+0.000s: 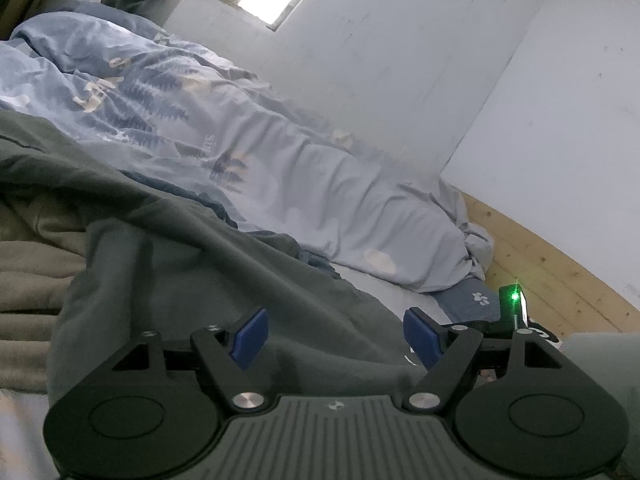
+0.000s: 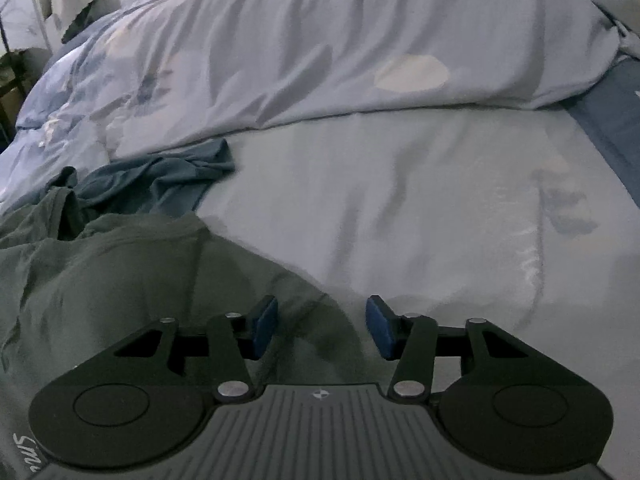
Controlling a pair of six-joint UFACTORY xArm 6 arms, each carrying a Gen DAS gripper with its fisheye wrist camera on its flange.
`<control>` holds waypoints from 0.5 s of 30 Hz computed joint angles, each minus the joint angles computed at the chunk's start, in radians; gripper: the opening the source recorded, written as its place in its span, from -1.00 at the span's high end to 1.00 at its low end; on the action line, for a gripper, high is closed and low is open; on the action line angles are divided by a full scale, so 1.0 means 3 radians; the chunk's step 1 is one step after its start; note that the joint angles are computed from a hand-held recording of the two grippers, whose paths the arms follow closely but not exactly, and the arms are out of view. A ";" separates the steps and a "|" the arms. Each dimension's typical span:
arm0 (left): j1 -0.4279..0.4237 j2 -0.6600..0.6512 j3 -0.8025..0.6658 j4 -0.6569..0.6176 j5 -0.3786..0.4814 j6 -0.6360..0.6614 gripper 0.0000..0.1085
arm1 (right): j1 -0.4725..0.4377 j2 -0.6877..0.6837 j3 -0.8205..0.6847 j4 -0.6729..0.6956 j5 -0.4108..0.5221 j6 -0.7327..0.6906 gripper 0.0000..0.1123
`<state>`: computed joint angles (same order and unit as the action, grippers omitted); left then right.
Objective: Fold clothes
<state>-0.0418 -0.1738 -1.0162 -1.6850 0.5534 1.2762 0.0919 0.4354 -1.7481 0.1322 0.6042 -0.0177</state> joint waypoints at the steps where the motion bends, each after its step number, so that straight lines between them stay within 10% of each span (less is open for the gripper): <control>1: -0.0006 0.0000 0.0001 -0.0002 -0.0014 -0.0004 -0.38 | 0.0021 -0.0010 0.0025 -0.0094 -0.0040 0.0031 0.63; 15: 0.0056 -0.0040 -0.0022 -0.0090 -0.0012 -0.0006 -0.38 | 0.0412 -0.1358 0.1507 -0.1581 -0.1271 0.1082 0.92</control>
